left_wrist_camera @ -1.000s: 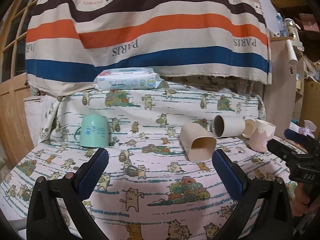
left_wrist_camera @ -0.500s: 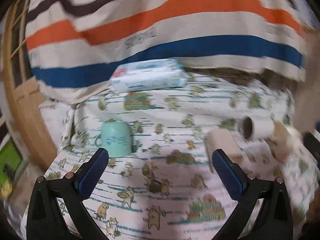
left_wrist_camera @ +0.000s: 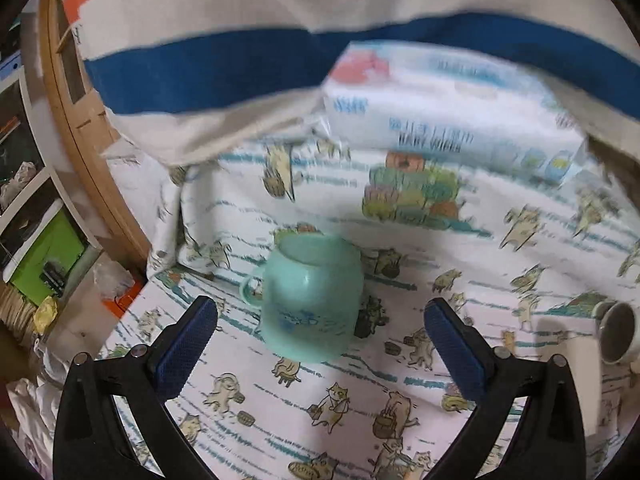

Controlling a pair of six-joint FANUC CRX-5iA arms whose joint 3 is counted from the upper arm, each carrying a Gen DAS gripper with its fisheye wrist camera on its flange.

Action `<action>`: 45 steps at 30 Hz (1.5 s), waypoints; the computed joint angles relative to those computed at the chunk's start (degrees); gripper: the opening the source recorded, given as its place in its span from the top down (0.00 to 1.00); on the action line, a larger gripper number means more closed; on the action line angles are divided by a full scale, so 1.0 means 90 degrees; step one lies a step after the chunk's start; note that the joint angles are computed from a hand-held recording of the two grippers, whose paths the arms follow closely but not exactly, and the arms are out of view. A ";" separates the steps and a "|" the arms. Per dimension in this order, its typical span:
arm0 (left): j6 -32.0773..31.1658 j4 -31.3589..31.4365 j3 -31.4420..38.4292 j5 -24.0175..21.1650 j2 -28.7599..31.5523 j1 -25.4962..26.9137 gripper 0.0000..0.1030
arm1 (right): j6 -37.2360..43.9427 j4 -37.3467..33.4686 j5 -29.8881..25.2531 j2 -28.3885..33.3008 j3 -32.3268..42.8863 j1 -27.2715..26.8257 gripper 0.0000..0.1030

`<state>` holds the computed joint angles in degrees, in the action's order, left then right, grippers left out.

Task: Flip cup upside down
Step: 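Move the left tool to the mint green mug and close on it, then lift the mint green mug with the left tool and rotate it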

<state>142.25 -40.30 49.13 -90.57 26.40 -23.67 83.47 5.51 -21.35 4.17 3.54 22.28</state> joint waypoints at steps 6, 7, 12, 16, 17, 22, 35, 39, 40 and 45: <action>-0.0112 -0.0659 -0.0113 0.0165 0.0302 -0.0107 0.00 | -0.0211 -0.0076 -0.0175 0.0149 0.0141 -0.0104 0.00; -0.0228 -0.0779 0.0010 0.0025 0.0438 -0.0130 0.00 | -0.0199 -0.0144 -0.0229 0.0168 0.0192 -0.0133 0.00; -0.0636 -0.1086 0.0544 -0.0548 0.0996 -0.0116 0.00 | -0.0177 -0.0277 -0.0405 0.0203 0.0310 -0.0202 0.00; -0.0205 -0.0472 0.0160 -0.0164 0.0811 0.0157 0.00 | 0.0216 -0.0807 -0.0777 0.0273 0.0594 -0.0271 0.00; -0.0018 -0.0357 0.0047 -0.0085 0.0757 0.0219 0.00 | 0.0306 -0.0914 -0.0840 0.0276 0.0635 -0.0276 0.00; 0.0726 -0.0004 -0.0477 0.0343 0.0473 0.0487 0.00 | -0.0051 -0.0315 -0.0448 0.0148 0.0250 -0.0119 0.00; 0.0593 0.0588 -0.0210 0.0074 0.0756 0.0988 0.10 | -0.0377 0.0376 -0.0092 0.0090 -0.0086 0.0037 0.00; 0.0283 0.0220 0.0223 -0.0288 0.0973 0.0780 0.11 | -0.0225 0.0105 -0.0184 0.0105 0.0030 -0.0019 0.00; 0.0333 0.0063 0.0192 -0.0271 0.0923 0.0695 0.11 | -0.0190 0.0033 -0.0226 0.0117 0.0071 -0.0036 0.00; 0.0262 -0.0302 0.0379 -0.0577 0.0818 0.0401 0.13 | -0.0217 -0.0071 -0.0305 0.0150 0.0161 -0.0097 0.00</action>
